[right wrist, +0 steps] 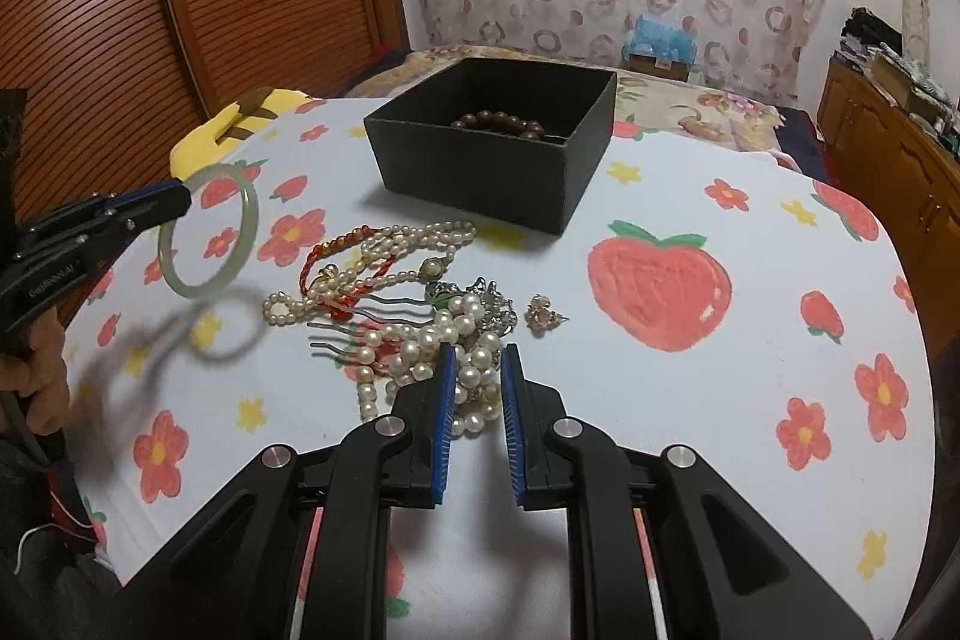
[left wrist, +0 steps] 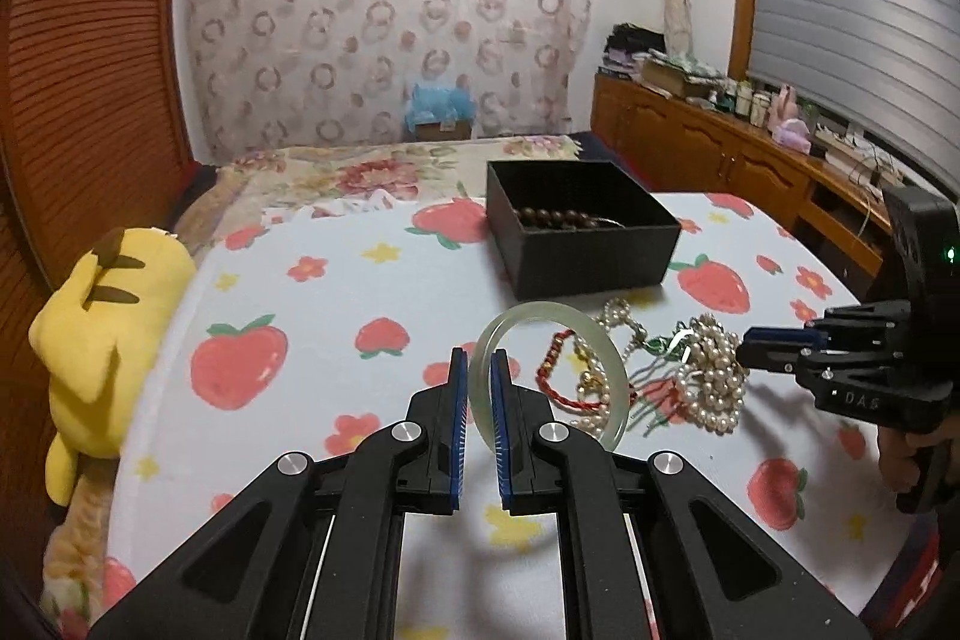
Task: Organize jewelry
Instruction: 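Lift the jade bangle with the left tool while the right tool grasps a pearl necklace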
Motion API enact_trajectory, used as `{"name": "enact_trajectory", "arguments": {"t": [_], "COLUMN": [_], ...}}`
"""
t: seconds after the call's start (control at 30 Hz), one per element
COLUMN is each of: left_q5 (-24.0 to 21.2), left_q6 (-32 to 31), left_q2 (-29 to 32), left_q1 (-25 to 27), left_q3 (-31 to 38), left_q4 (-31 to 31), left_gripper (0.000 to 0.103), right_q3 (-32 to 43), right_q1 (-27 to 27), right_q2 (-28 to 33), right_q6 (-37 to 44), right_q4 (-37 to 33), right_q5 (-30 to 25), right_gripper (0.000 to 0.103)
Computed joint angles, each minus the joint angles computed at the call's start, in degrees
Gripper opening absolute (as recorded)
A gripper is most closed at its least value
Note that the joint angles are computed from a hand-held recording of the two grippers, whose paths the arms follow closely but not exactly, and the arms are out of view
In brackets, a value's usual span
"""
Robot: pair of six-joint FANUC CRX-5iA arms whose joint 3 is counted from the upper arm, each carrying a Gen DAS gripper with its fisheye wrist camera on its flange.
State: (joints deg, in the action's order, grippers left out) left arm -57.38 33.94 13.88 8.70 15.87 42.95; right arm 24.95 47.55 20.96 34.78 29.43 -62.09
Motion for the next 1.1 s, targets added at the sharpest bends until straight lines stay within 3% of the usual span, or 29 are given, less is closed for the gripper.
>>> {"name": "enact_trajectory", "arguments": {"t": [0.33,0.47,0.5,1.1], "left_q5": [-0.6,-0.6,-0.6,0.0], "left_q6": [-0.1,-0.2,-0.2,-1.5], "left_q2": [0.0,-0.2,-0.2,-1.3], "left_q1": [0.4,0.4,0.4,0.4], "left_q3": [-0.6,-1.0,-1.0,-1.7], "left_q4": [0.5,0.7,0.6,2.9], "left_gripper": [0.007,0.007,0.007,0.007], "right_q3": [2.5,2.5,2.2,5.1], "right_q1": [-1.6,-1.5,-1.4,1.2], "right_q2": [1.2,1.0,0.8,-1.5], "right_q6": [0.3,1.3,0.9,1.0], "right_q4": [-4.5,-4.7,-4.0,10.0], "right_q5": [0.0,0.3,0.3,-0.7], "right_gripper": [0.019,0.014,0.008,0.009]}}
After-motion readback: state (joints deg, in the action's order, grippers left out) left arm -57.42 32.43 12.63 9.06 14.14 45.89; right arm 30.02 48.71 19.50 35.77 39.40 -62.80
